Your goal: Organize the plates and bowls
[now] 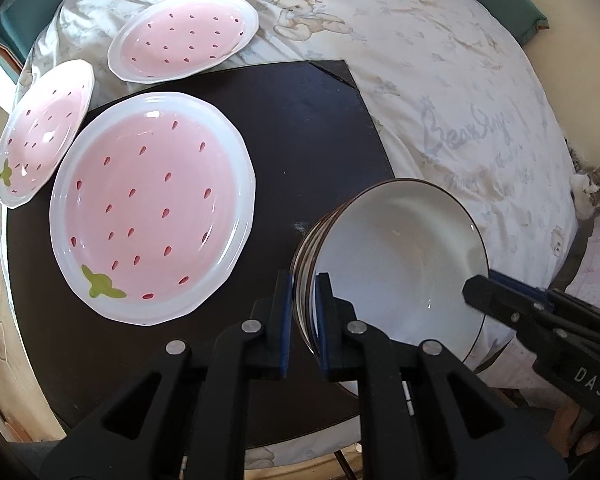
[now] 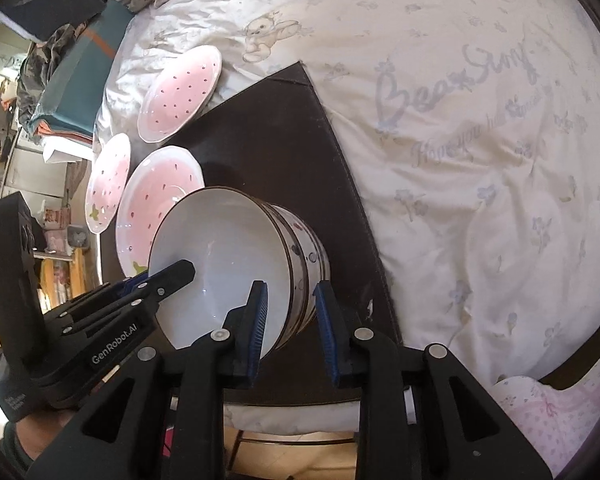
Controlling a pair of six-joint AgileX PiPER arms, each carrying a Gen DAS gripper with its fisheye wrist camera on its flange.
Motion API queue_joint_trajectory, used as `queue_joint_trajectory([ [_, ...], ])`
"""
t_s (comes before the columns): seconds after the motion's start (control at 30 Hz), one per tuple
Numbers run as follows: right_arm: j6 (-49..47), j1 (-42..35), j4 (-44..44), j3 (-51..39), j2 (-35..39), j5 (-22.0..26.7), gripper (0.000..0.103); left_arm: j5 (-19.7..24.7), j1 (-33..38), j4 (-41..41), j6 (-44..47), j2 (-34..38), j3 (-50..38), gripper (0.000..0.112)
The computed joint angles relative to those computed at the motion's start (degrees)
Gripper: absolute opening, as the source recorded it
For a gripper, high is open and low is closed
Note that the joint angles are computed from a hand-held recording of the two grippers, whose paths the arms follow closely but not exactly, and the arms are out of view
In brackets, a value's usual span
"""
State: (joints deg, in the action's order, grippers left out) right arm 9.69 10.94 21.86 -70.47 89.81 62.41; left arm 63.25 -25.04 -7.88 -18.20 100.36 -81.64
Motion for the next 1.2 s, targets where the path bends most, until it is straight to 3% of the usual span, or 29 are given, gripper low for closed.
queue_joint_trajectory([
  [0.07,0.32,0.53,-1.18,0.1,-0.54,-0.99,0.016,-0.36,0.1,0.05,-0.17,-0.51,0.36,0.009],
  [0.1,-0.12,0.54,-1.09,0.05,-0.66,-1.11,0.006,-0.81,-0.11,0.51,-0.77,-1.19,0.59,0.009],
  [0.13,-0.32,0.65,-1.54,0.09,-0.83,-1.38,0.005,-0.78,-0.2,0.69,-1.01,-1.5,0.49,0.009],
  [0.47,0.04,1.21,-2.62,-0.22,-0.47,-1.55,0.005,-0.39,-0.65,0.68,-1.68,-0.78,-0.38,0.007],
  [0.6,-1.32,-1.25,0.91,0.5,-0.73,-1.31,0.005,-0.23,-0.62,-0.01,-0.36,-1.74,0.1,0.008],
  [0.67,-1.85,-2.6,2.47,0.89,-1.13,-1.72,0.008,0.42,-0.32,0.13,-0.46,-1.85,-0.1,0.01],
  [0.8,-2.71,-4.52,5.94,1.44,-1.5,-2.95,0.01,0.46,0.67,0.61,-0.64,-2.93,0.47,0.037],
  [0.9,-2.41,-4.12,7.01,0.96,-0.89,-3.32,0.01,-0.31,1.69,1.05,-0.25,-4.66,1.4,0.05],
  [1.07,0.93,-1.9,5.16,-0.87,-0.23,-4.59,0.012,0.1,4.95,1.03,1.62,-6.2,1.72,0.056],
  [1.17,4.17,0.3,2.08,-2.65,0.91,-5.35,0.027,0.13,8.11,1.36,2.83,-6.78,1.92,0.056],
  [1.2,4.72,0.89,1.65,-3.19,1.36,-5.62,0.036,0.06,9.87,0.51,4.04,-6.9,2.05,0.056],
])
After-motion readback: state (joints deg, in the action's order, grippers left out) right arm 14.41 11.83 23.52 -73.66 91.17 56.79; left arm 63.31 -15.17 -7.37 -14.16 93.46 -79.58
